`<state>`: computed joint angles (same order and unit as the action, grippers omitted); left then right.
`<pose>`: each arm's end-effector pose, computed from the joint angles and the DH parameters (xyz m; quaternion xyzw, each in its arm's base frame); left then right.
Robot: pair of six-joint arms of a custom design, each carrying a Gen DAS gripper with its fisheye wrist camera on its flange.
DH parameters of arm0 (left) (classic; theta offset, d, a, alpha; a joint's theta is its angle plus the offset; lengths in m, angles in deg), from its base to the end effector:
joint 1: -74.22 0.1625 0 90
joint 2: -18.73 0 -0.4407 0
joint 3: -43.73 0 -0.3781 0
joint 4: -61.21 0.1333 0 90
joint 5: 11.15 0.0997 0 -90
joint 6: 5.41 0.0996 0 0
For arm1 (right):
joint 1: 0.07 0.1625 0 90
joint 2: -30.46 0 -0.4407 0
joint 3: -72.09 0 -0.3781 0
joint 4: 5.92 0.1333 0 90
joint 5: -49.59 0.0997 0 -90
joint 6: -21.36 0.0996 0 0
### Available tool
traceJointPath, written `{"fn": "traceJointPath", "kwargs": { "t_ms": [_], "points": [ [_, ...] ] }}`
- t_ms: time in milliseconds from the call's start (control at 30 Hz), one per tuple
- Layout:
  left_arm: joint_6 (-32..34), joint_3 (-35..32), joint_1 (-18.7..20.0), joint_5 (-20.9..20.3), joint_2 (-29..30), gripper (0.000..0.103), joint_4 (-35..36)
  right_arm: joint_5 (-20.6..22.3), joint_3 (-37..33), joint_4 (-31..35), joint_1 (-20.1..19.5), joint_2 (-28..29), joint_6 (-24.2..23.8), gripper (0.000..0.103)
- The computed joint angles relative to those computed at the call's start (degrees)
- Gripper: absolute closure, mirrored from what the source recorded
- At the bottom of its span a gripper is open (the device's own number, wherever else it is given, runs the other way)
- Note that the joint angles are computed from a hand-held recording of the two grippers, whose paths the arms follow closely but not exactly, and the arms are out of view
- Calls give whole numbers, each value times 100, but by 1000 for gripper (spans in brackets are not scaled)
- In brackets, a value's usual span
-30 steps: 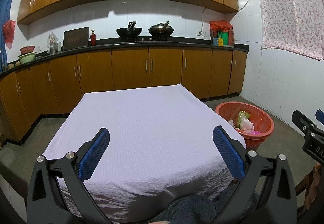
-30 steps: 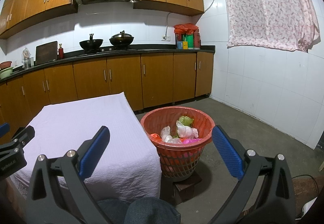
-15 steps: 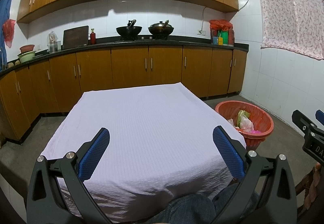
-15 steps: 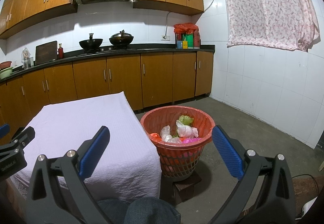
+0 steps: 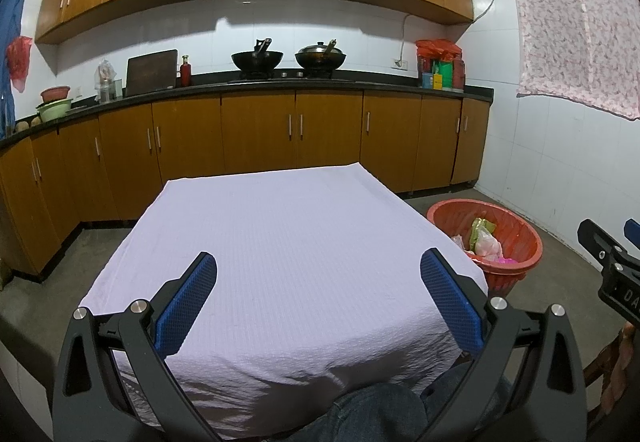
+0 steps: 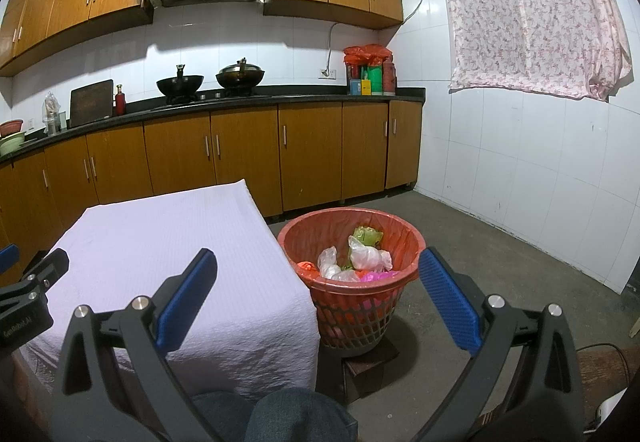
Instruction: Collect trash
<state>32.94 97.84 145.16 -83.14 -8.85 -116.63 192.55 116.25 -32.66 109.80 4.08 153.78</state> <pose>-0.1257 -0.8663 0.2396 0.3381 0.7836 -0.4739 0.2171 0.3326 -0.7620 0.1537 0.0410 -0.6719 0.5913 0.4442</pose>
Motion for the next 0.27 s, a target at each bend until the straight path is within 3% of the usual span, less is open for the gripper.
{"fn": "traceJointPath", "kwargs": {
  "t_ms": [267],
  "points": [
    [-85,33,4,28,-41,2,76,3,-4,10,2,-3,8,4]
  ]
}}
